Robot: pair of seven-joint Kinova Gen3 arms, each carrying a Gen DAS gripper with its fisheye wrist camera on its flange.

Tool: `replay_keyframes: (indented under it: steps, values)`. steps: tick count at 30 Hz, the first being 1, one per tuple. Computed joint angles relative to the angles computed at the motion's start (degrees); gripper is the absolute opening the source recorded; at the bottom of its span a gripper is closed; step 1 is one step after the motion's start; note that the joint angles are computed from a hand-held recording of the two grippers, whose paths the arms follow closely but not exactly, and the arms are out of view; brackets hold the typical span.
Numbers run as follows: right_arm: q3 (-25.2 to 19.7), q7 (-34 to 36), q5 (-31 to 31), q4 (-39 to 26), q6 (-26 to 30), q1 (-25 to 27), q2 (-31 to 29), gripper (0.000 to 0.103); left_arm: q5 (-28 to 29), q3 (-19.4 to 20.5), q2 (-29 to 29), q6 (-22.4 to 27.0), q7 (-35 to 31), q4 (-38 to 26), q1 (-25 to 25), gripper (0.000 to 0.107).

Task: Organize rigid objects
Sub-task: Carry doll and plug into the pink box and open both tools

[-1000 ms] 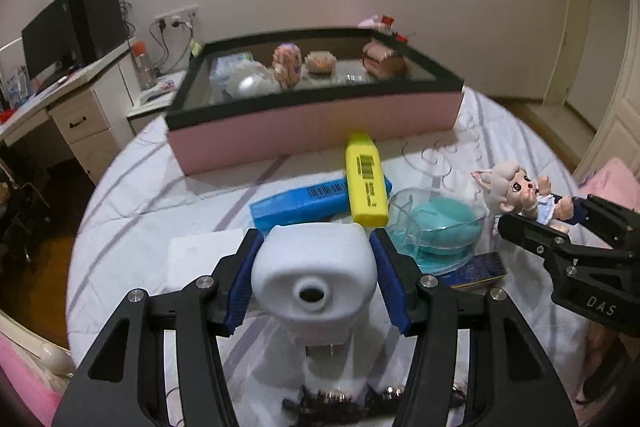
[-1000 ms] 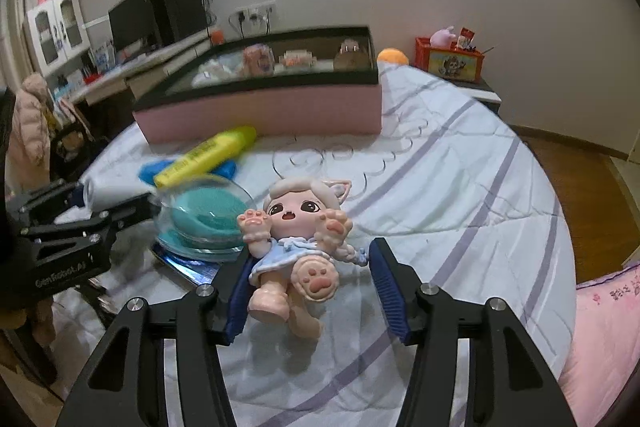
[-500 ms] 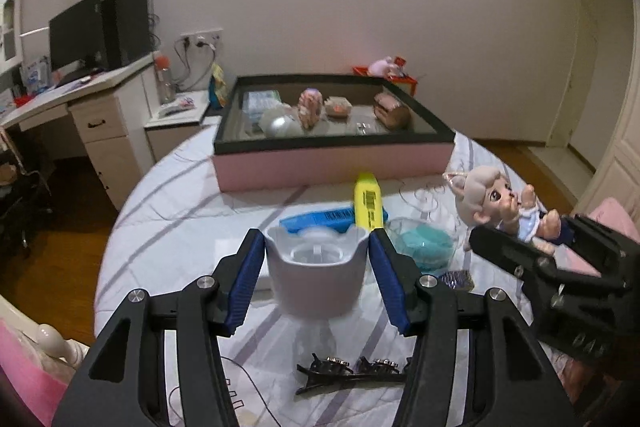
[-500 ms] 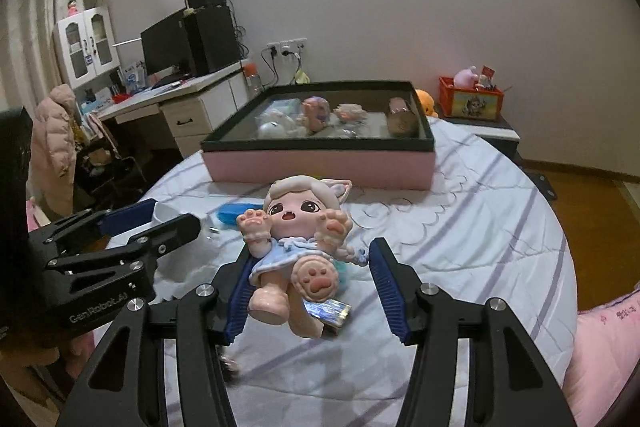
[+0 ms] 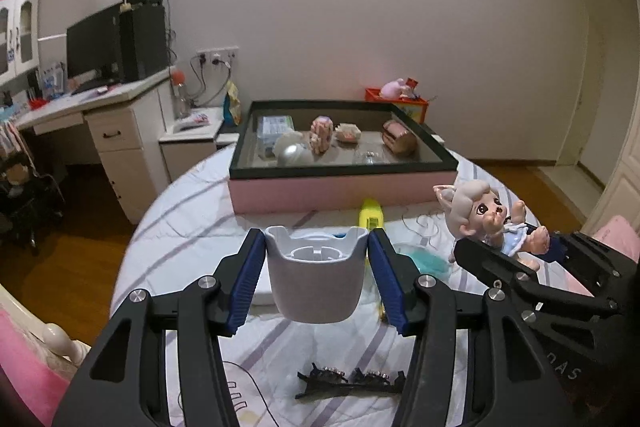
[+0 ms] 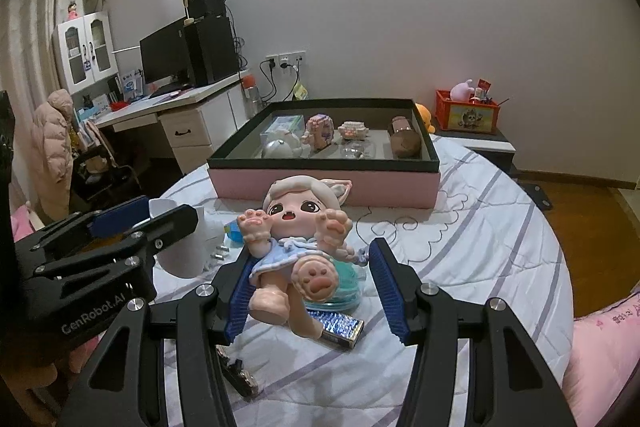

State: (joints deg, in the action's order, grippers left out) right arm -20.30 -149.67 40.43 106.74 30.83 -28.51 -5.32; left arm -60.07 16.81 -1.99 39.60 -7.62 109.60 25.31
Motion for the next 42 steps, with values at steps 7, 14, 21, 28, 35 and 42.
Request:
replay_keyframes:
  steps: [7, 14, 21, 28, 35, 42]
  values:
    - [-0.3, -2.1, 2.2, -1.0, 0.1, 0.2, -0.1, 0.056, -0.8, 0.5, -0.4, 1.6, -0.3, -1.1, 0.2, 0.054]
    - [0.6, 0.2, 1.8, -3.6, 0.4, 0.1, 0.6, 0.056, -1.8, 0.2, 0.8, 3.6, -2.2, -3.9, 0.7, 0.054]
    - [3.1, 5.9, 0.0, -8.3, 0.1, 0.2, 2.6, 0.056, -1.9, -2.2, 3.6, 2.8, -8.2, -9.9, 0.6, 0.054]
    - [8.4, 18.7, -8.6, -16.5, 0.1, 0.2, 8.1, 0.056, 5.5, -4.3, 10.8, 0.1, -23.1, -21.3, -2.8, 0.054]
    - [12.1, 33.5, -19.9, -27.5, 4.7, 2.2, 18.0, 0.056, 17.3, -1.2, 23.0, 3.2, -39.4, -36.0, -8.5, 0.054]
    - [14.4, 42.4, -29.4, -32.6, 9.1, 4.4, 25.2, 0.056, 30.6, -8.6, 29.6, 4.3, -50.9, -42.0, -5.6, 0.054]
